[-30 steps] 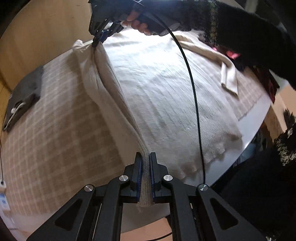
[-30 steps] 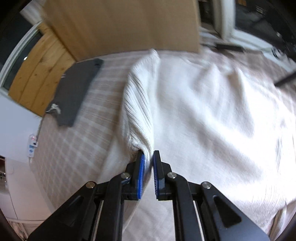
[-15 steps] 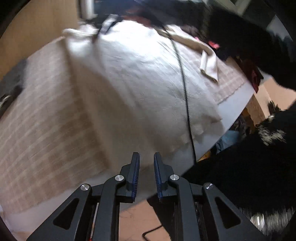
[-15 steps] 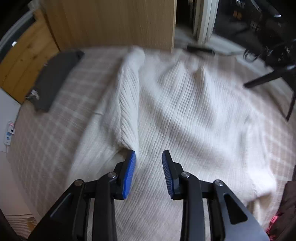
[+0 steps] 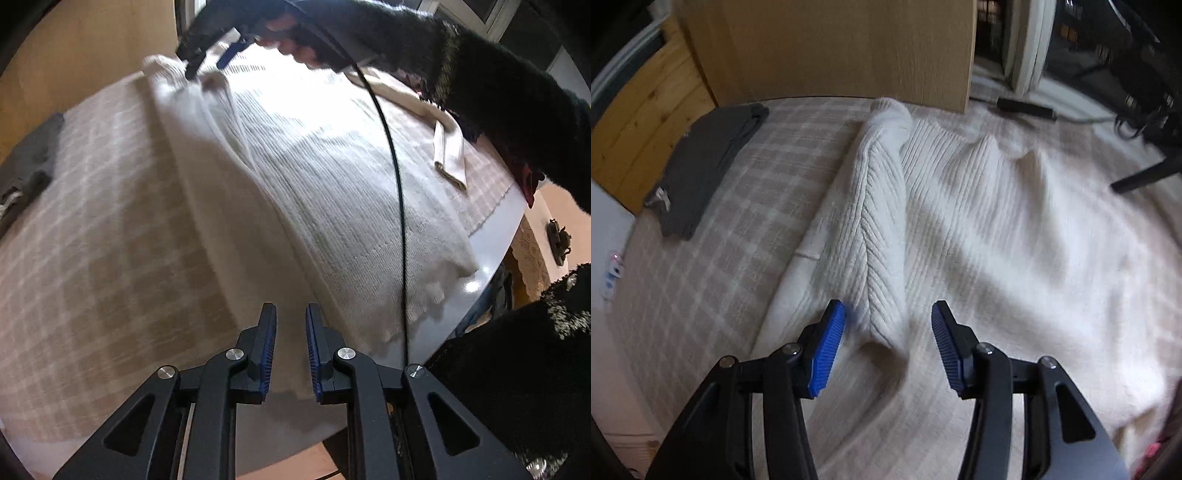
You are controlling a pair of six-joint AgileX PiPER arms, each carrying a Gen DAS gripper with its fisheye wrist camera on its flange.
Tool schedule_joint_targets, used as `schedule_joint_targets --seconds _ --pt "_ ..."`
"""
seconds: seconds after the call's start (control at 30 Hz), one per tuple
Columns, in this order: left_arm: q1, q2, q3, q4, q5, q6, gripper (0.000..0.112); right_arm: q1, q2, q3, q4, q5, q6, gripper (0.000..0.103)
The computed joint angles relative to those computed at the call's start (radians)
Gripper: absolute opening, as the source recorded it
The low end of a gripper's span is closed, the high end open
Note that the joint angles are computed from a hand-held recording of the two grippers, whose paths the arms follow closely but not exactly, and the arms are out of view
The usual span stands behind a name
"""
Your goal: Fold clothes
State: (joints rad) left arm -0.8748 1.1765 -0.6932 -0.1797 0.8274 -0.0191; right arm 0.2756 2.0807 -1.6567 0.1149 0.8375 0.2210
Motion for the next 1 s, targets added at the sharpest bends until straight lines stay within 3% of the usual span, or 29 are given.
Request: schedule_joint_targets --seconds 0.03,0.07,0.1,0.17,0.2,0.4,0.5,0.63,0.7,0.83,1.0 --pt "-0.001 0.014 0.005 -0.011 -0.010 0.008 0.015 -0.007 0.015 -0.007 0.034 0.005 -0.030 0.048" --pt "-0.005 0.023 0.009 -0.014 -0.018 0.007 0.014 -0.005 0.025 -0.012 0.037 0.012 -0.036 0.042" --pt "-0.010 0.032 0.012 -0.017 -0.027 0.007 0.014 0.000 0.028 -0.018 0.032 0.019 -0.045 0.026" --pt "-0.009 0.038 0.011 -0.026 -0.027 0.015 0.014 0.001 0.020 -0.024 0.049 0.029 -0.091 0.014" --pt "-0.007 0.039 0.009 -0.031 -0.023 0.020 0.014 -0.003 0.011 -0.031 0.053 0.040 -0.110 0.014" --pt "-0.001 0.043 0.022 -0.065 -0.039 0.047 0.017 -0.010 0.075 -0.135 -0.077 0.121 -0.089 0.014" --pt "0.011 0.046 0.020 -0.084 -0.035 0.069 0.017 0.004 -0.008 -0.039 -0.128 0.049 -0.053 0.031" --pt "0.022 0.047 0.021 -0.104 -0.033 0.088 0.019 -0.010 -0.156 0.118 -0.101 -0.128 -0.043 0.032" --pt "0.017 0.049 0.019 -0.108 -0.033 0.088 0.023 -0.007 -0.130 0.074 -0.057 -0.137 -0.107 0.032" --pt "-0.012 0.061 0.006 -0.092 -0.029 0.071 0.028 0.013 0.036 -0.159 -0.065 -0.052 -0.117 0.030" --pt "0.022 0.067 0.008 -0.140 -0.025 0.123 0.028 0.010 0.367 -0.645 -0.125 0.230 -0.044 0.033"
